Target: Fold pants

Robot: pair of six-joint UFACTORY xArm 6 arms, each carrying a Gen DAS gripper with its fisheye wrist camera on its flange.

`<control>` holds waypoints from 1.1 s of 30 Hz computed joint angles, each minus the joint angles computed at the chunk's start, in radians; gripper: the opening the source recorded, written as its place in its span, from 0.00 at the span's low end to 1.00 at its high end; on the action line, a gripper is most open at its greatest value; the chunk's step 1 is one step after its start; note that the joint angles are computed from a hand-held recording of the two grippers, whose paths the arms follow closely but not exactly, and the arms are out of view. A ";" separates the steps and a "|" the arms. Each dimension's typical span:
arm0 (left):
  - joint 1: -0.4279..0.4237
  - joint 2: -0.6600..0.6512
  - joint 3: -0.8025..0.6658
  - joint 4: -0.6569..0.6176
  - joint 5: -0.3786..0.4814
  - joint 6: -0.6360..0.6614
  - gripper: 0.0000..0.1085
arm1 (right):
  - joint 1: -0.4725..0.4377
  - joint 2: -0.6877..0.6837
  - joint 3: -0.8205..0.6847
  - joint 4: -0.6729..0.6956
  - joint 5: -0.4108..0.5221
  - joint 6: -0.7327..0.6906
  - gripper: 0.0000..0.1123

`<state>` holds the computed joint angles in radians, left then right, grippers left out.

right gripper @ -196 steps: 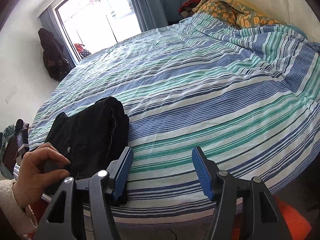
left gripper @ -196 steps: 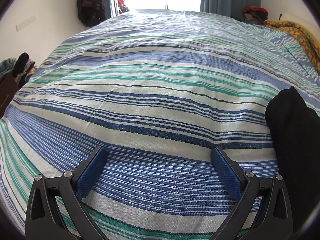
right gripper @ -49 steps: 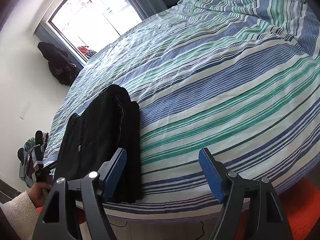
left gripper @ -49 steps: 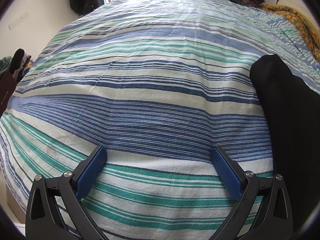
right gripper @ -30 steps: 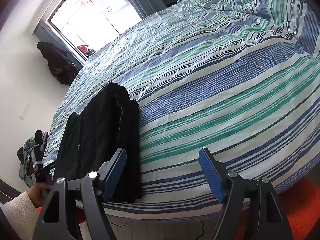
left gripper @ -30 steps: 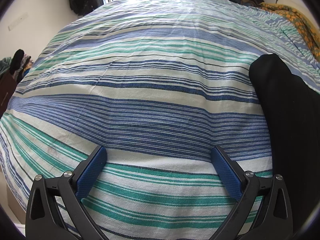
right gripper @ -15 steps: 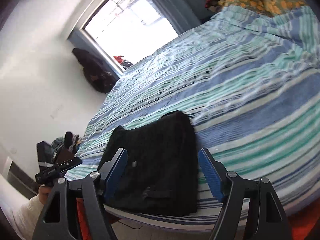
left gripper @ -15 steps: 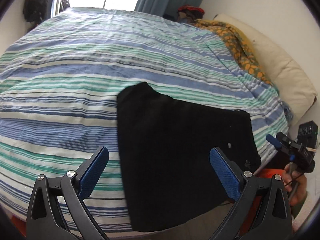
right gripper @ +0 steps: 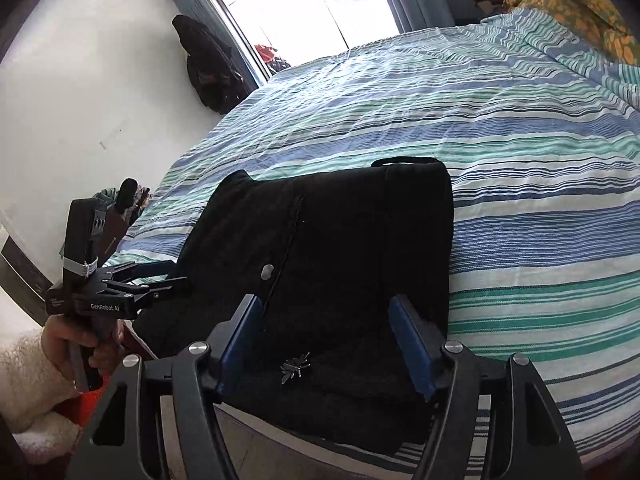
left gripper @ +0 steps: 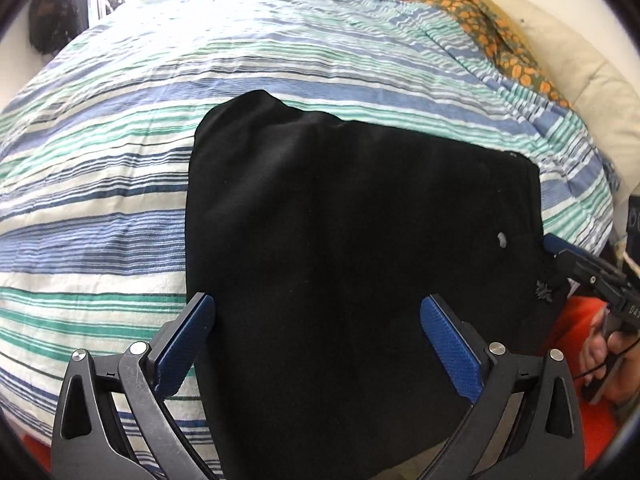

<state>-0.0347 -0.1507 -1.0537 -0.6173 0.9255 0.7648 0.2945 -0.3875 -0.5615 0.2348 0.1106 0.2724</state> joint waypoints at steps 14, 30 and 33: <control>0.086 0.004 -0.053 -0.052 0.090 -0.004 0.94 | -0.095 -0.136 0.108 -0.108 -0.023 0.227 0.72; 0.103 0.005 -0.047 -0.042 0.084 -0.032 0.94 | -0.087 -0.121 0.093 -0.062 0.011 0.151 0.72; 0.100 0.005 -0.047 -0.039 0.082 -0.038 0.94 | -0.088 -0.121 0.094 -0.054 0.008 0.153 0.72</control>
<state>0.0656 -0.1457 -1.1003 -0.6561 1.0071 0.7268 0.2066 -0.5087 -0.4678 0.1811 0.1189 0.4256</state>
